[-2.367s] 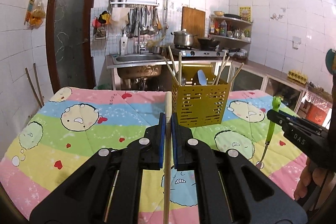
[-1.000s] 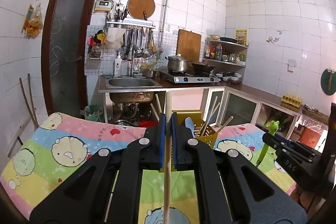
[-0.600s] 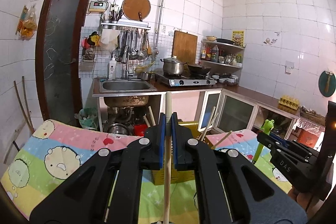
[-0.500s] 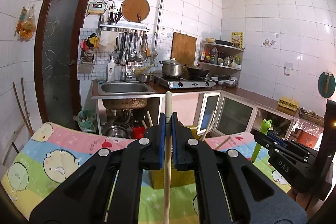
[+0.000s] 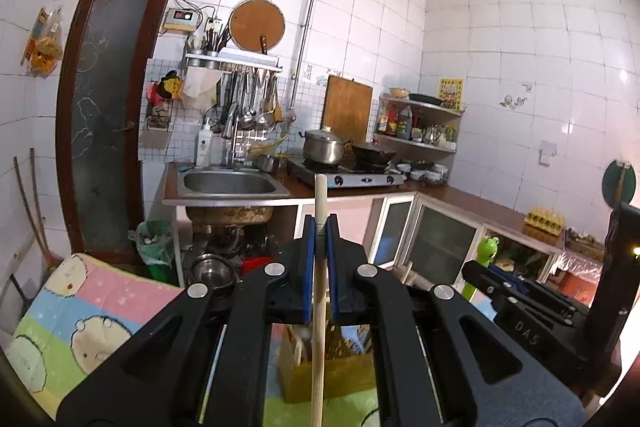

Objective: Organize utensils
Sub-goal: 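Lift the frog fork and chopstick and carry both over the yellow caddy, then lower the fork and chopstick into the caddy and open both tools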

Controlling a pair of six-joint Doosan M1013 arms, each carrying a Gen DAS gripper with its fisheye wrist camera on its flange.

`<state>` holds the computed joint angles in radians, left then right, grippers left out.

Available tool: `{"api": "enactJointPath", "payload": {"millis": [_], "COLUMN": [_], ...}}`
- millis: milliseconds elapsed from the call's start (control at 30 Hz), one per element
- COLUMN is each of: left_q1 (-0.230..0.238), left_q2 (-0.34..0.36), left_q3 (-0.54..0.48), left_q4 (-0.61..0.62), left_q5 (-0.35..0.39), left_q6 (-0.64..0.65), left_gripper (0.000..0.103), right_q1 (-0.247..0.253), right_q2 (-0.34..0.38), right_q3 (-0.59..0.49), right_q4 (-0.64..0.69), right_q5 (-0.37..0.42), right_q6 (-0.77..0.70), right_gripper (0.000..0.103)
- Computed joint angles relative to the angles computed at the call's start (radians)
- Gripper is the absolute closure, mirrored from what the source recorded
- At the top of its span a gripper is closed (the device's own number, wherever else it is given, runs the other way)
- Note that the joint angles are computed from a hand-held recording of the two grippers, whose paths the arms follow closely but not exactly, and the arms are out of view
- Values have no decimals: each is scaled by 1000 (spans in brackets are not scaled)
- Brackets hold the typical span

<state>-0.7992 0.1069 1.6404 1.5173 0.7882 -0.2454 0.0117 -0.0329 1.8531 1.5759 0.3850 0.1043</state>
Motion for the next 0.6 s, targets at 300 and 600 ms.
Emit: {"api": "enactJointPath", "payload": {"millis": [300,600], "left_q1": [48,82], "left_q2": [50,131], "left_q3": [-65,-90], "left_q4": [88,233], "left_q5": [-63,-87], "left_q6": [-102,-174], "left_gripper": [99,99], "right_q1": [37,49], "right_q2": [50,109], "right_q3": [-82,-119], "right_q4": [109,161], "right_q5": [-57,-70], "right_q6": [-129,-209], "right_gripper": [87,87]}}
